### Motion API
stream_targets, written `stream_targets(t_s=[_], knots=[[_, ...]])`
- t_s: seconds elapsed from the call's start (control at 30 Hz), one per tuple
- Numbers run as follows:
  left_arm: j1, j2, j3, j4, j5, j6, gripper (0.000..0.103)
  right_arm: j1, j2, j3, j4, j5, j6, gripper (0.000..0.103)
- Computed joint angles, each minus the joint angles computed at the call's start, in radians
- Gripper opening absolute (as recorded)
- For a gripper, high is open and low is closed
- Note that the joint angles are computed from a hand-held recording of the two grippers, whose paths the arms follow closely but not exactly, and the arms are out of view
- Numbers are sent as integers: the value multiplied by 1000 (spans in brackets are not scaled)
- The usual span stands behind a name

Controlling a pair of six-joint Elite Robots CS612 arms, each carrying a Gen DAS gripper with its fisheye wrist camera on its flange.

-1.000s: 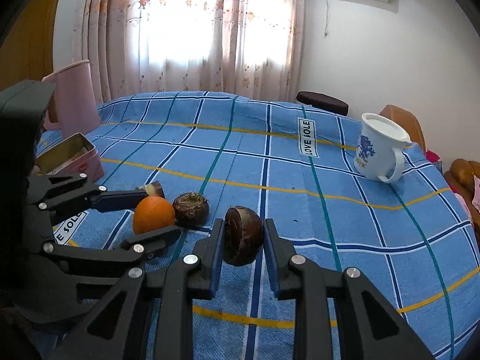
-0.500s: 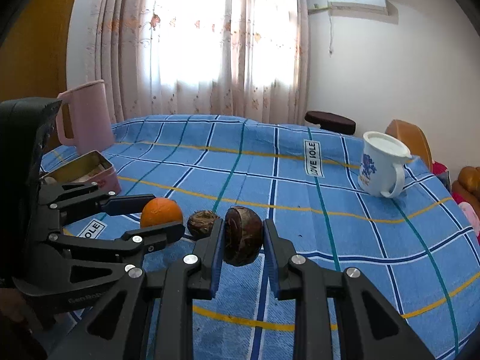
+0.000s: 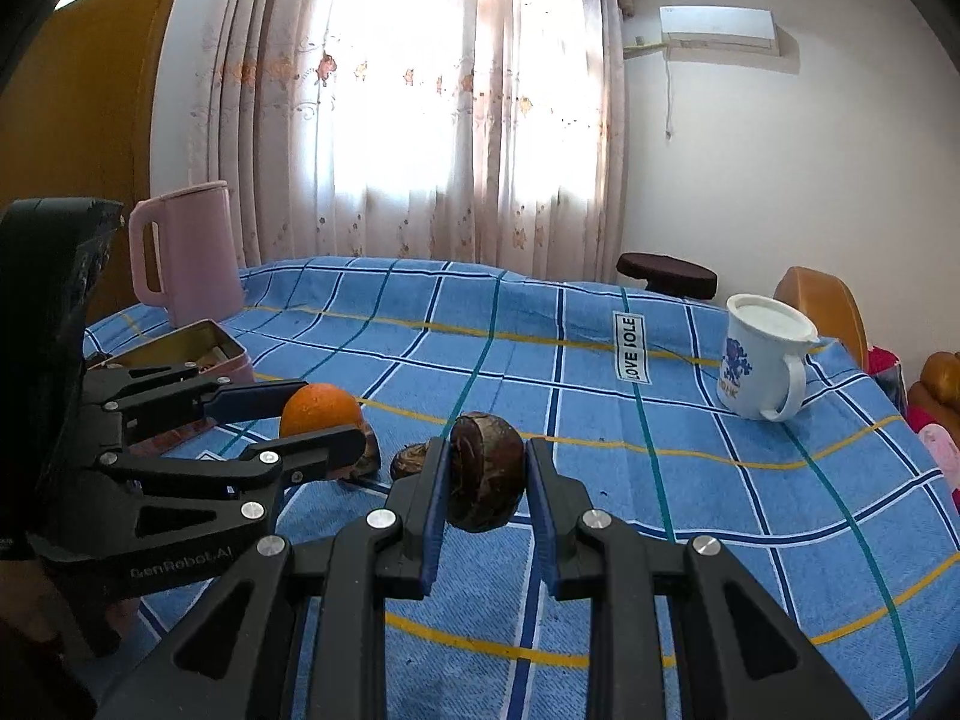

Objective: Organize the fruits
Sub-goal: 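Carry the orange and brown fruit over the tin box and release them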

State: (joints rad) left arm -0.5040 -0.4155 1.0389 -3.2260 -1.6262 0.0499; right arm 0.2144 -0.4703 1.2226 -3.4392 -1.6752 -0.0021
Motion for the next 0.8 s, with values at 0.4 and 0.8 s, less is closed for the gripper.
stream_targets(t_s=[0.4, 0.8], knots=[[0, -1, 20, -78, 4, -7, 45, -2, 2, 13, -70, 17, -1, 26], [1, -1, 37, -148, 12, -21, 45, -2, 4, 25, -127, 17, -5, 26]])
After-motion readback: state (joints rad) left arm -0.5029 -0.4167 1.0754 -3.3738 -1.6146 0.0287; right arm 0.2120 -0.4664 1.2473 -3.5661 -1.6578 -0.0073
